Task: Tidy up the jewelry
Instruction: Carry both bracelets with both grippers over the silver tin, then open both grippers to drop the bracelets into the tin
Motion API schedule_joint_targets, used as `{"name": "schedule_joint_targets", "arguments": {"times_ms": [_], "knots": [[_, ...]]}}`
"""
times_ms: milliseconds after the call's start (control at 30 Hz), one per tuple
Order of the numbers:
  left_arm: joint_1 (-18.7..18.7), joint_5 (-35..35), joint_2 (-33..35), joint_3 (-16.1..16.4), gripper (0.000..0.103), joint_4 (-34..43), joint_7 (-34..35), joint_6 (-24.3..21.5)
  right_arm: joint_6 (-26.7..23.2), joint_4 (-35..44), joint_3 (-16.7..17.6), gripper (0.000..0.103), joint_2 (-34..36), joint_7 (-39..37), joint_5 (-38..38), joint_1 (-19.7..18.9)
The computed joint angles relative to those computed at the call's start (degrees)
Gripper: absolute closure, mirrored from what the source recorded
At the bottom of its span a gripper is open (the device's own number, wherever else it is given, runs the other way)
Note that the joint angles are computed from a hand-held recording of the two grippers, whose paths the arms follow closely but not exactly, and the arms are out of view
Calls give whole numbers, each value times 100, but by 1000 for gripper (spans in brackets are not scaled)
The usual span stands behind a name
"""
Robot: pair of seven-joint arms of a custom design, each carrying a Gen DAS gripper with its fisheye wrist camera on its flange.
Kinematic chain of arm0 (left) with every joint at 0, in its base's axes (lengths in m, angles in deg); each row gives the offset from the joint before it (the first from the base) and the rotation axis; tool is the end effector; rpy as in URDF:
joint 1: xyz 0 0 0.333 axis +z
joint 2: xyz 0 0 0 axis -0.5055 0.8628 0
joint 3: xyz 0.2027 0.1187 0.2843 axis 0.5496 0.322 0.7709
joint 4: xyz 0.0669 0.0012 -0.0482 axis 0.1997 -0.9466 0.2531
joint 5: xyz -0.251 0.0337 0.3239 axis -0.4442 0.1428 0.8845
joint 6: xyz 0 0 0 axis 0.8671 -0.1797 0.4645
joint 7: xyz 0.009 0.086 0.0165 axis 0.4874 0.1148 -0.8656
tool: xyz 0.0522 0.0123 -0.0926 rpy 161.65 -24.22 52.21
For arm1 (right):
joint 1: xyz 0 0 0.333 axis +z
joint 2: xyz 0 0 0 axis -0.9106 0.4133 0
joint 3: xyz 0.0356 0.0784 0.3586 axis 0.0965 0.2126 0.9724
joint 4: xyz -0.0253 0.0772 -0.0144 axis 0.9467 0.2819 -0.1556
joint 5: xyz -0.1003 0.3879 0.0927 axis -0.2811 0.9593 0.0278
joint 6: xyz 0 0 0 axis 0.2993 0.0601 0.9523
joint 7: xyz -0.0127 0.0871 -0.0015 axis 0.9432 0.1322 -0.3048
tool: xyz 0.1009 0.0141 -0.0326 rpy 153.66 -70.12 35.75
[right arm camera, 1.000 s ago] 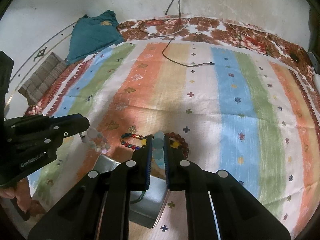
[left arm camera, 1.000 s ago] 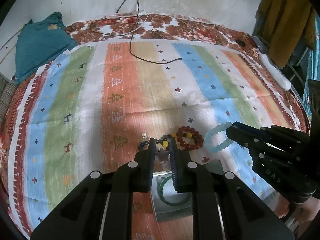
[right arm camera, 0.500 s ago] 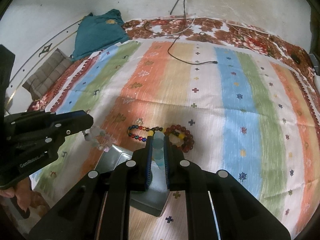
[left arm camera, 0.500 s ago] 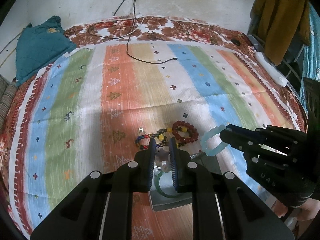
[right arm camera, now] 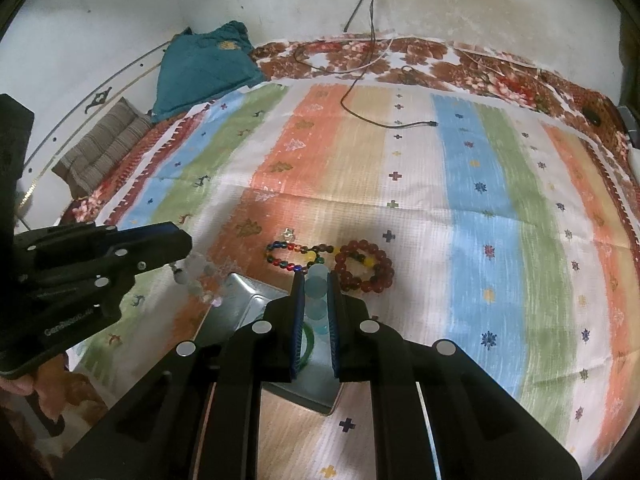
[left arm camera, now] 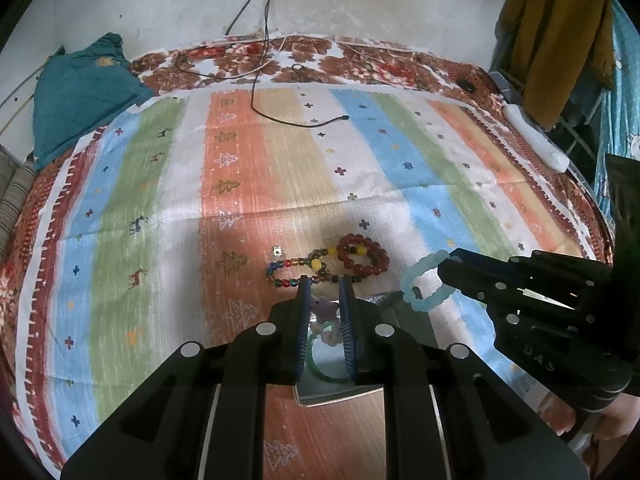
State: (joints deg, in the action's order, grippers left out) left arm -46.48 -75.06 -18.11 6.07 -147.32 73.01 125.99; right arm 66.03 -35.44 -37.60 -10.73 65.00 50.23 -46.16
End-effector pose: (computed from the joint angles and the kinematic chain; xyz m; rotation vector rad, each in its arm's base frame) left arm 0.6472 -0.3782 0.5714 -1.2318 2.5884 -0.9574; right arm 0.5715 0.2586 0.5437 -1.6352 2.0025 -0.5955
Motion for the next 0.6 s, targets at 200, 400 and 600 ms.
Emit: {"name": "schedule_joint_targets", "arguments": {"times_ms": [200,400,600], "knots": [[9,-32,-48,-21,89,-77,87,31,25,-21,20,91,-5,-109,101,17],[-2,-27,-50,-13,89,-69,92,-8,15,-32,26,91,-5,-237,281,12],[-88,148,-10,71,85,10,-109,-173,-246,19,14,83,50,-248,428,34]]}}
